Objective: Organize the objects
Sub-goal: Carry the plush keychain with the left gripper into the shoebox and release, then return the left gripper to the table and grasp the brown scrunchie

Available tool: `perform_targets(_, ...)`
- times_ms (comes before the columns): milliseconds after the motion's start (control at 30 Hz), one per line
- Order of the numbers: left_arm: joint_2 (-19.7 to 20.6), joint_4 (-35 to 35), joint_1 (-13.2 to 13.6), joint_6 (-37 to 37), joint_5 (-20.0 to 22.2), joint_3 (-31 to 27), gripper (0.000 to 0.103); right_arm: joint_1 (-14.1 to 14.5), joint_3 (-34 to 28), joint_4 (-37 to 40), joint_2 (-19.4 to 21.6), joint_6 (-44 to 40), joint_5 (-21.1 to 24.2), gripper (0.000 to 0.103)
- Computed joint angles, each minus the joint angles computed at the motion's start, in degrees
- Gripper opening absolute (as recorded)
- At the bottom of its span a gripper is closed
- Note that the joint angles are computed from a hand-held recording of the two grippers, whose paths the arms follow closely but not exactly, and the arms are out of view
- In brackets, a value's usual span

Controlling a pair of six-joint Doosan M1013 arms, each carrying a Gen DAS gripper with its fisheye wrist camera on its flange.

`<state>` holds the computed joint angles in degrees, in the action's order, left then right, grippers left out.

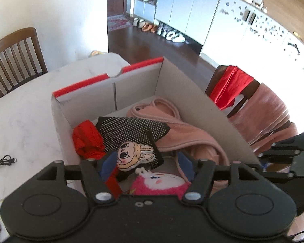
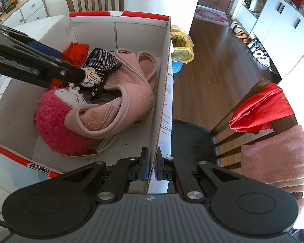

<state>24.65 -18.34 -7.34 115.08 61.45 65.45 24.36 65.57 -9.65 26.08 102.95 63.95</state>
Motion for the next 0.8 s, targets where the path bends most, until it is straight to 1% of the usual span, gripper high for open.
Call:
perform_targets(33, -0.41, -0.52, 0.18, 0.24, -0.44, 0.37, 0.068, 0.02, -0.01, -0.07, 0.02, 0.04, 0.03, 0.005)
perform_targets(267, -2.70, -2.30, 1.32, 0.46, -3.48, 2.63, 0.068, 0.18, -0.21, -0.44, 0.16, 0.19, 0.35, 0.005)
perform_targets(467, -4.86, -2.77, 3.03, -0.80, -5.79, 4.94, 0.071, 0.26, -0.19, -0.60, 0.18, 0.36, 0.41, 0.005)
perform_targets(567, -5.86, -2.55, 4.10, -2.20, -7.22, 6.26, 0.077, 0.31, -0.10, -0.76, 0.14, 0.54, 0.37, 0.005)
perform_targets(633, -6.63, -2.02, 4.90, -3.23, -8.54, 7.34, 0.083, 0.34, -0.15, -0.84, 0.17, 0.57, 0.39, 0.005)
perform_targets(800, -7.66, -0.60, 7.10, -6.92, -10.86, 9.02, 0.088, 0.39, -0.31, -1.07, 0.25, 0.83, 0.71, 0.005)
